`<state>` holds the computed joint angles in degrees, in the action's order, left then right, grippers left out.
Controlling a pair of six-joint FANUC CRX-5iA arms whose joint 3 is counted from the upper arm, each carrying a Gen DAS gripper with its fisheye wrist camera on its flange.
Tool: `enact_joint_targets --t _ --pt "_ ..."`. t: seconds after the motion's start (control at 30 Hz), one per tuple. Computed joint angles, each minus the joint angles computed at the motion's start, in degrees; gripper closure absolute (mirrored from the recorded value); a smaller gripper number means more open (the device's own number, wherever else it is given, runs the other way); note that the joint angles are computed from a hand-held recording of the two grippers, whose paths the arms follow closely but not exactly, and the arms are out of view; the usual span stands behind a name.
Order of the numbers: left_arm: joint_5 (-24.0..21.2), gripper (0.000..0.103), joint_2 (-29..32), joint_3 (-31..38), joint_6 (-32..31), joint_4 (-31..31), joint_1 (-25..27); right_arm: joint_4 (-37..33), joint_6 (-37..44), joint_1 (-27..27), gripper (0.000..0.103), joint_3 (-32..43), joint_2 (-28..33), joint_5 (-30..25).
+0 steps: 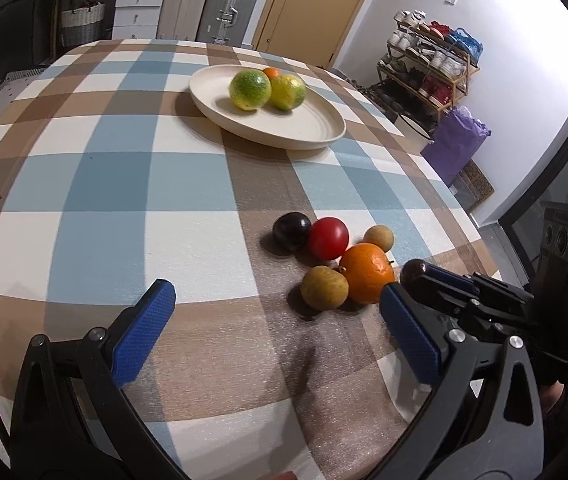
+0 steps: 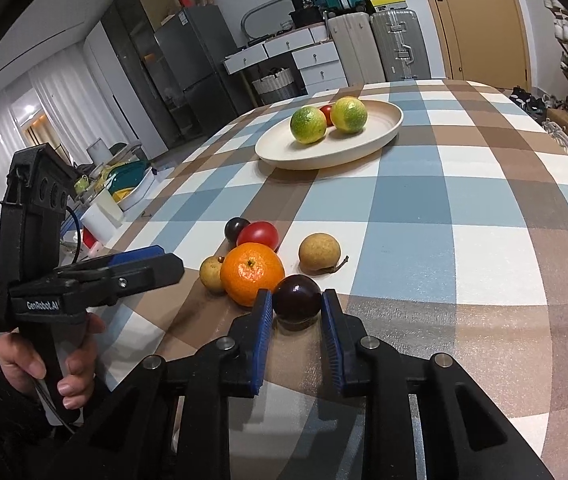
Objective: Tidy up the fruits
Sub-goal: 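Lower the left tool onto the small brown round fruit and close its fingers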
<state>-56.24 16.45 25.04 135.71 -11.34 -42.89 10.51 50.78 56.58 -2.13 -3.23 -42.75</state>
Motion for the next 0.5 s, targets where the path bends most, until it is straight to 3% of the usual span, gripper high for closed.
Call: enact_joint_targets --t 0.3,0.5 --pt "-3.1 0.002 2.8 3.7 -4.1 -0.9 -0.7 -1.1 0.3 -0.5 0.078 -0.6 -0.7 0.8" --pt "-5.1 0.019 4.9 6.5 -10.4 -0.1 -0.7 -2.4 1.2 -0.9 0.078 -0.5 -0.7 1.0"
